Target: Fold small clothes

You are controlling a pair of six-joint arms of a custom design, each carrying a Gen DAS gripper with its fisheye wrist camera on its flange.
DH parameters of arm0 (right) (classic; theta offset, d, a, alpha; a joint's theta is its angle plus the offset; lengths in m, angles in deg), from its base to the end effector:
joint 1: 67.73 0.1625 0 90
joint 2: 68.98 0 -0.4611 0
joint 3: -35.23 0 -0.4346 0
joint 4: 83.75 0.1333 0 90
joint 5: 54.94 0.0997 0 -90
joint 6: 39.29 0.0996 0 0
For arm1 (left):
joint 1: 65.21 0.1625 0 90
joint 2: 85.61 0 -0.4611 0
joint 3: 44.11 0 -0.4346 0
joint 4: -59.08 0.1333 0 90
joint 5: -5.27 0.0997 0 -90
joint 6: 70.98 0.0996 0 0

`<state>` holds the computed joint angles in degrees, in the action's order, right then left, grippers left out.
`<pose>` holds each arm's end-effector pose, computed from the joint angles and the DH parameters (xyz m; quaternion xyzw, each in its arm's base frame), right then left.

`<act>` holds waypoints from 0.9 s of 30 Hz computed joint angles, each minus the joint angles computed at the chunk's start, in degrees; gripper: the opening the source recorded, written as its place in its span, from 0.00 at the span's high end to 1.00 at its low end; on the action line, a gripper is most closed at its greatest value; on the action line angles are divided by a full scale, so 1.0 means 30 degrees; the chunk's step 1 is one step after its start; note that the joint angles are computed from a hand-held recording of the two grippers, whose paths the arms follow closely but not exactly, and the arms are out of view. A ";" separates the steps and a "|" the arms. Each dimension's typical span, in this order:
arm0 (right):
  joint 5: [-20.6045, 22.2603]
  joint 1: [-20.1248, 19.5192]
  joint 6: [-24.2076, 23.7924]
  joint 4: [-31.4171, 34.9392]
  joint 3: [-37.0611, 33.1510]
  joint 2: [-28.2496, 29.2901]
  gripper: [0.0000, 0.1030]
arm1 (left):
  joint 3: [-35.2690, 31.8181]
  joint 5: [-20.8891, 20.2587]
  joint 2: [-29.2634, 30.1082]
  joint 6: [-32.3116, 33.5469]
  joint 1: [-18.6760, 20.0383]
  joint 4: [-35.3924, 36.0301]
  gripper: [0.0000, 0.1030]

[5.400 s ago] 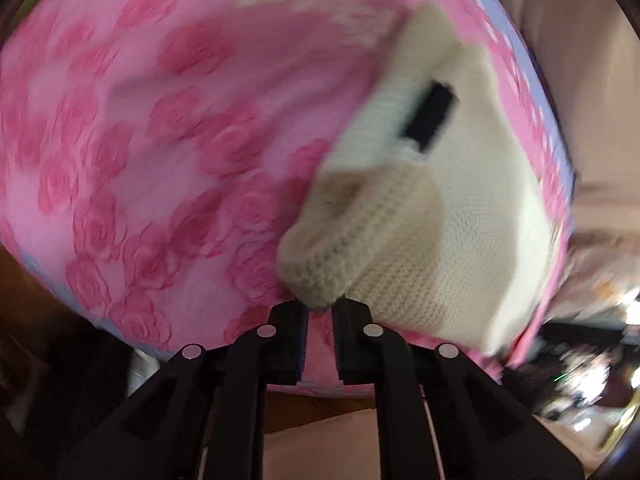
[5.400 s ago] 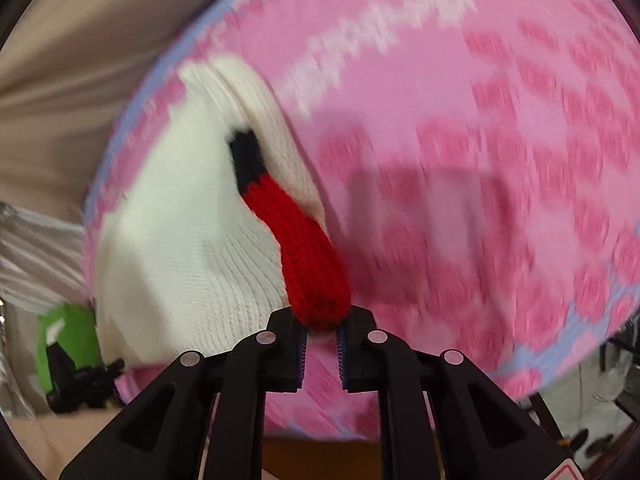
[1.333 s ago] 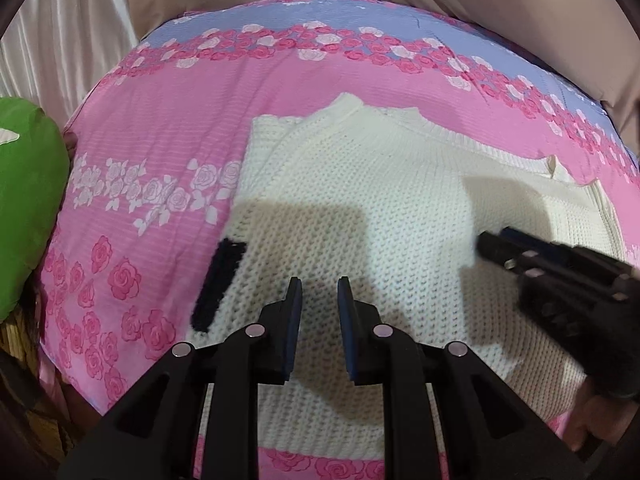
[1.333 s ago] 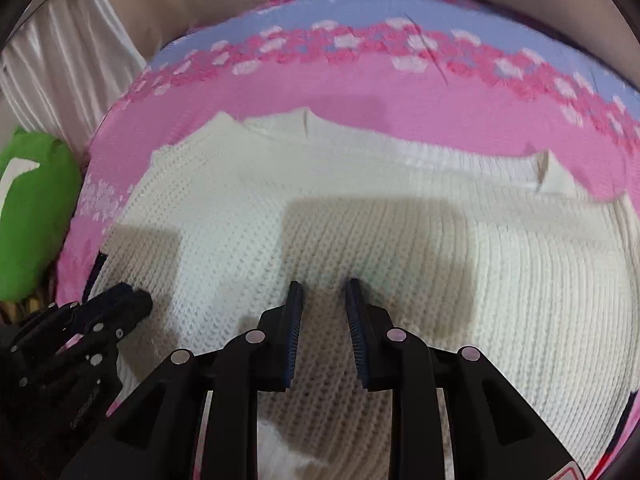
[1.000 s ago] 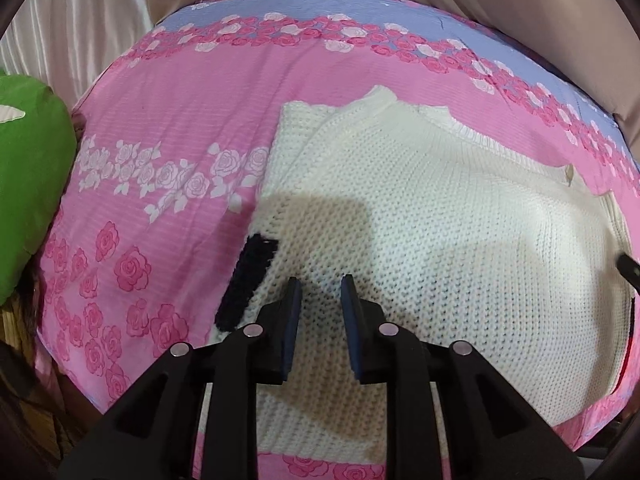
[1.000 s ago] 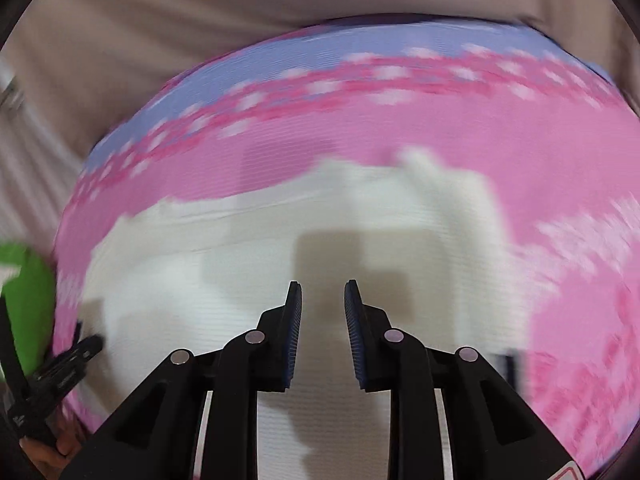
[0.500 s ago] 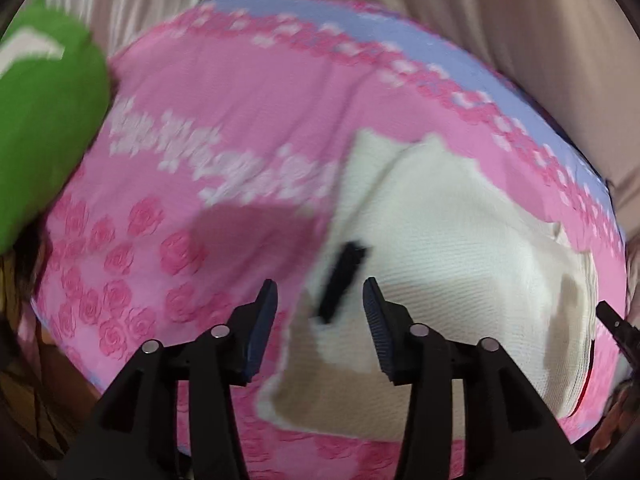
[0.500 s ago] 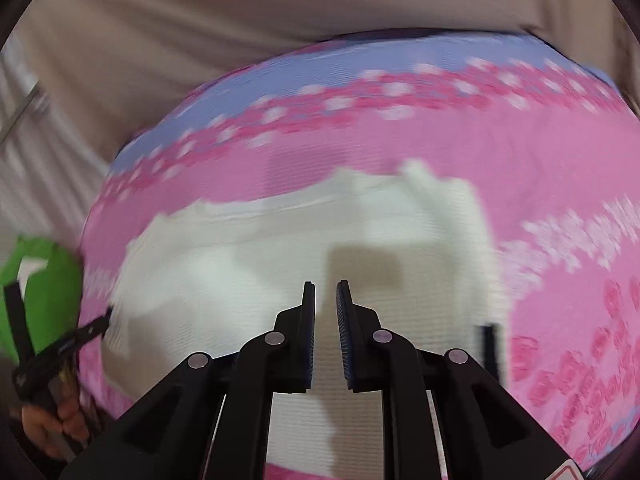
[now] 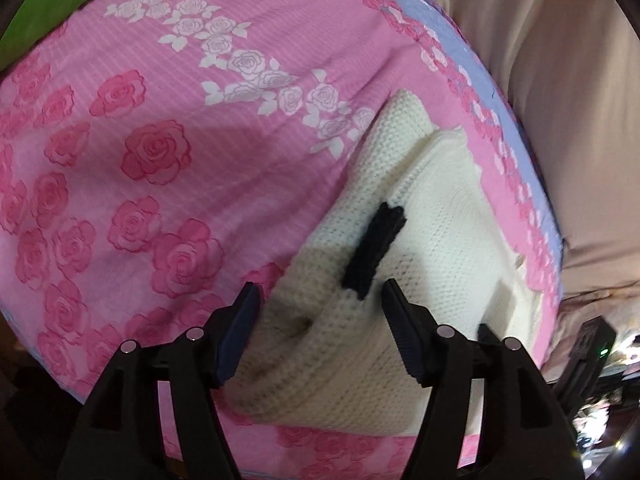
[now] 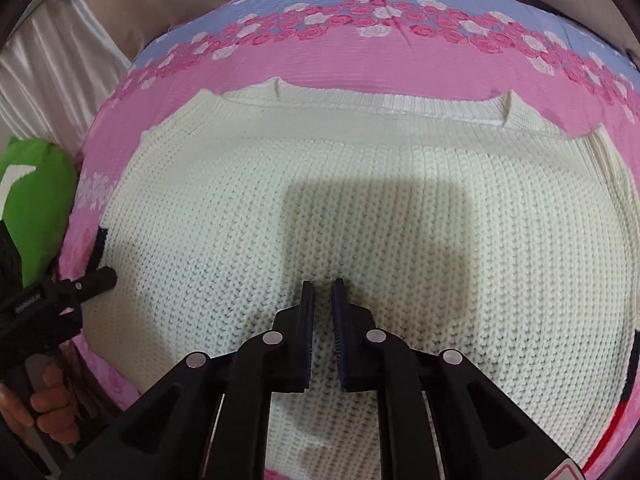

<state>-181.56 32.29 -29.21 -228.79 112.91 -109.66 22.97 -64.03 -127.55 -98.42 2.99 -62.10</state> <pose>0.2148 -0.7910 0.1564 -0.0497 -0.9376 0.2007 0.2795 -0.1575 -0.8475 0.2039 -0.0578 0.9807 -0.1219 0.1415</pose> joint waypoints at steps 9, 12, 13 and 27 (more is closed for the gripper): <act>0.0578 -0.0305 -0.0723 -0.1154 0.0871 -0.0470 0.91 | -0.1045 0.0747 0.0594 0.0932 -0.0961 0.0896 0.73; 0.1012 -0.0419 -0.0578 -0.1491 0.1329 -0.0813 0.91 | -0.1162 0.1403 0.0652 0.3450 -0.1920 0.0545 0.74; 0.1144 -0.0442 -0.0485 -0.1528 0.1373 -0.0852 0.91 | -0.1264 0.1228 0.0697 0.4172 -0.2253 0.0407 0.75; 0.0393 -0.1340 0.1740 -0.5589 0.7916 -0.6819 0.83 | -0.2706 -0.0192 0.3585 0.9713 -0.4939 0.2264 0.67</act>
<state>-180.38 28.27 -23.99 -245.56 136.65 -130.12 14.85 -64.60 -116.80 -69.28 -11.83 -55.31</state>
